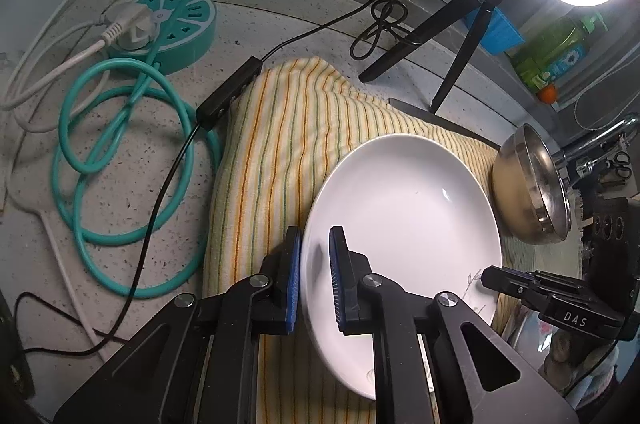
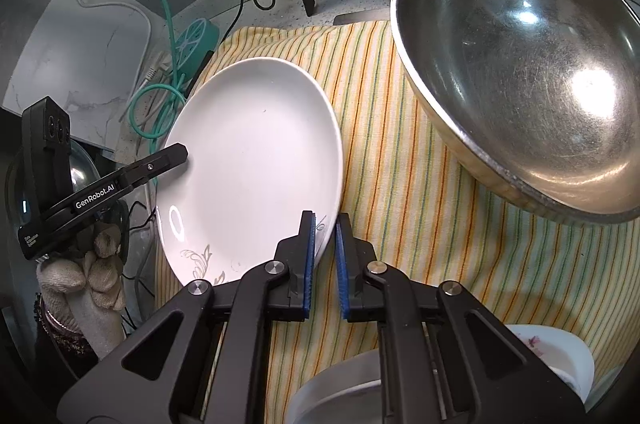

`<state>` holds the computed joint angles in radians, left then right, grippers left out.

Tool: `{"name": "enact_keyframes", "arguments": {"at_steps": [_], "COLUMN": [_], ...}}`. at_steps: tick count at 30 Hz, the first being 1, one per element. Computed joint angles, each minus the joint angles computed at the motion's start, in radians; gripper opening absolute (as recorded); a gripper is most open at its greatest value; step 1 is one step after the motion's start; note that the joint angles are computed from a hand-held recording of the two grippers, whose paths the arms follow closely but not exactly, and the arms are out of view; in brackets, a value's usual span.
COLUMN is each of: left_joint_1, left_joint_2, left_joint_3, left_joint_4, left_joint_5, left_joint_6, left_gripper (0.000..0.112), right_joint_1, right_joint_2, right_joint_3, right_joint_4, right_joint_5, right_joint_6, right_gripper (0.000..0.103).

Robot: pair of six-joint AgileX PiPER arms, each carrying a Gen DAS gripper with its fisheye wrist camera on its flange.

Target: Organize plates and bowls

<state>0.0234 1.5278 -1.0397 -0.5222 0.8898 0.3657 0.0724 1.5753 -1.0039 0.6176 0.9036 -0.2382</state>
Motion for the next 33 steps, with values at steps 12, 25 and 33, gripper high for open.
{"name": "enact_keyframes", "arguments": {"at_steps": [12,25,33], "left_joint_1": [-0.005,-0.071,-0.157], "left_joint_2": [-0.094,-0.232,-0.286], "left_joint_3": [0.021,0.046,0.075], "left_joint_4": [0.000,-0.018,-0.022], "left_joint_5": [0.025,0.075,0.070], "left_joint_6": [-0.016,-0.066,-0.121], "left_gripper": [0.012,0.012,0.012], "right_joint_1": [-0.029,-0.146,-0.287], "right_joint_2": [-0.090,-0.290,-0.396], "right_joint_3": [0.030,0.094,0.134], "right_joint_4": [0.005,0.012,0.006], "right_joint_5": [0.045,0.165,0.279], "right_joint_6": [-0.001,-0.028,-0.090], "right_gripper": [0.010,0.011,0.011]}}
